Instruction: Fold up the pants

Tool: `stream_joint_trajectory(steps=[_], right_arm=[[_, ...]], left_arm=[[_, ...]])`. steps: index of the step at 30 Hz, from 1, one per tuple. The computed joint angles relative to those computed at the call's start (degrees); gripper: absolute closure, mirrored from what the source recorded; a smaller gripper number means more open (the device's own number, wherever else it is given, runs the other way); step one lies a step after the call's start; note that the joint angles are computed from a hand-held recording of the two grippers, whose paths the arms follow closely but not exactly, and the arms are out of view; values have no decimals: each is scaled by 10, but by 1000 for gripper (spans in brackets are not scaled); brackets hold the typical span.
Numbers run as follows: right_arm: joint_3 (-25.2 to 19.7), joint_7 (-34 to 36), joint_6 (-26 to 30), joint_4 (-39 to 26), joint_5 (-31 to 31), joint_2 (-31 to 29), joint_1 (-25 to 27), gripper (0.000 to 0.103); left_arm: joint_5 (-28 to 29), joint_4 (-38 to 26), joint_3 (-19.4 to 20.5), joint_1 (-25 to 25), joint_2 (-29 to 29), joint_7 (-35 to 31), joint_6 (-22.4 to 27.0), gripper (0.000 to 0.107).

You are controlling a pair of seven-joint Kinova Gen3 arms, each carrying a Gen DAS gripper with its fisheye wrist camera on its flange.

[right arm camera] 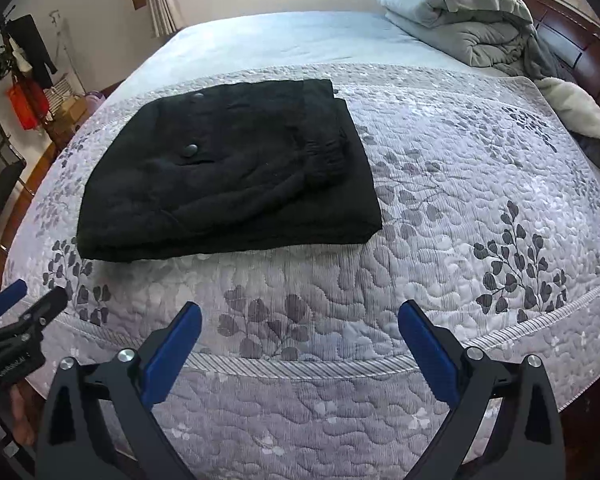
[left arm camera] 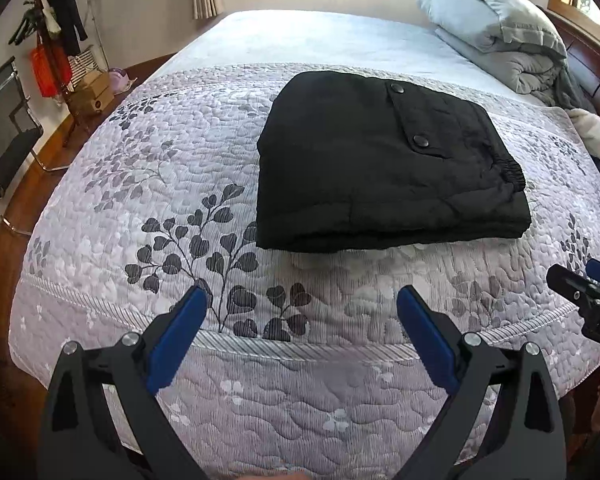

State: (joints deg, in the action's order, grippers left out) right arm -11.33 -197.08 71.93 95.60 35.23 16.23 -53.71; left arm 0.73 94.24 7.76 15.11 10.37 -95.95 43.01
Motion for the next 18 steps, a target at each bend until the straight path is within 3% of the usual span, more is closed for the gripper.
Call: stream_joint_trajectory(steps=[9,18], right_arm=[[6,8,44,-33,23,17,-14,4],[13,25,26,-36,16,27,-6,4]], left_arm=[[18,-16,-3,-10,6,17,10,12],[20,-28,-2,-11,13,11,18,12]])
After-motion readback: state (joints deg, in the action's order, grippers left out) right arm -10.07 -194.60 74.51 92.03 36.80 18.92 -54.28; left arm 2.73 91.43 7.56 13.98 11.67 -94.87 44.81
